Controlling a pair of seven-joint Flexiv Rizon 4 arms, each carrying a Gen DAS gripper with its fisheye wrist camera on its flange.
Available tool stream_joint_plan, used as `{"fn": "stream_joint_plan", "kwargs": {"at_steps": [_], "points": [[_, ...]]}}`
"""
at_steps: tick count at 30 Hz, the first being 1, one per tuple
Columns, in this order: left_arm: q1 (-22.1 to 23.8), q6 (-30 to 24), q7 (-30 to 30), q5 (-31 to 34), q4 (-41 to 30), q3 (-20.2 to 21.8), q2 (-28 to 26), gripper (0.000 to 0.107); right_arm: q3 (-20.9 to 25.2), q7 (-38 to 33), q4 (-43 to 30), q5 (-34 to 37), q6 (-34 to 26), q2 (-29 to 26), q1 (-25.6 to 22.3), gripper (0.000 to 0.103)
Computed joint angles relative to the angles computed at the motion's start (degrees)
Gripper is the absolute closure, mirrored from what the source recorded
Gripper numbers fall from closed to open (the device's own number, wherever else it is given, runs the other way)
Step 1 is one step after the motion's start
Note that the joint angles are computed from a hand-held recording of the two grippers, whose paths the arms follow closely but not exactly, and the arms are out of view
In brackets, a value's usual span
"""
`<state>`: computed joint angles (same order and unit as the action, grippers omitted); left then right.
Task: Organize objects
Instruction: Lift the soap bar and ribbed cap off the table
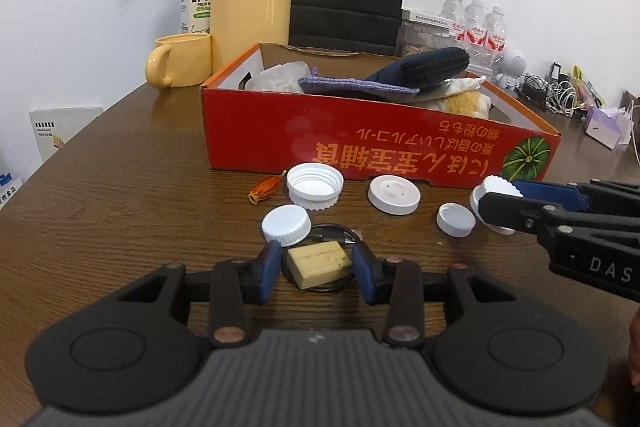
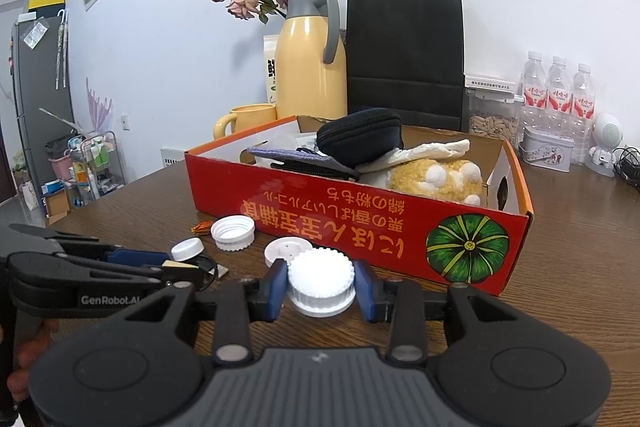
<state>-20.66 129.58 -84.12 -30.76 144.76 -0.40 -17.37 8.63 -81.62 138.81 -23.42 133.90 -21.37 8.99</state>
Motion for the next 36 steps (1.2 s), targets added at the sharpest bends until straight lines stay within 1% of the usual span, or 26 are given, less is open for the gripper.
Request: {"fn": "stream_joint_plan", "kwargs": {"at_steps": [4,10,14,15,18,22,24,25,26,30,36], "points": [[0.0,2.6,-0.4,1.0,0.6,0.0,-0.4,0.067,0.1,0.2,0.0,-0.4,-0.1,0.0,-0.2,0.068],[1.0,3.7,-1.5,2.6,1.4,-0.3,-0.2,0.067,0.1,0.2,0.0,-0.3,-0.1,0.0,-0.2,0.068],[-0.6,1.9,1.4,-0.3,1.4,0.0,0.0,0.067,0.1,0.2,0.0,-0.3,-0.1,0.0,-0.2,0.068],[-0.9,2.3,1.8,-0.7,1.5,0.0,-0.1,0.067,0.0,0.1,0.0,-0.3,-0.1,0.0,-0.1,0.068],[-1.8,2.9,3.2,-2.3,1.6,0.1,-0.3,0.062,0.0,0.1,0.0,-0.2,0.0,0.0,-0.1,0.068],[-2.9,4.4,4.9,-4.1,1.6,-0.1,-0.8,0.062,0.1,0.1,0.0,-0.3,0.0,0.0,-0.2,0.068],[-2.8,5.1,5.1,-4.2,1.5,-0.3,-1.1,0.063,0.1,0.1,0.0,-0.3,0.0,0.0,-0.2,0.068],[-2.9,5.1,5.4,-4.4,1.4,-0.4,-1.1,0.066,0.0,0.0,0.0,-0.2,0.0,0.0,-0.1,0.068],[-2.7,4.9,5.5,-4.3,1.4,-0.5,-1.1,0.071,0.0,0.0,-0.1,-0.2,0.0,-0.1,-0.1,0.068],[-2.3,5.3,5.3,-3.4,1.5,-0.7,-1.2,0.071,0.0,0.0,-0.1,-0.2,0.0,-0.1,-0.1,0.068],[-1.0,7.1,2.9,-0.5,2.2,-0.9,-0.9,0.071,0.1,0.0,0.0,-0.1,-0.1,0.0,0.0,0.068]]}}
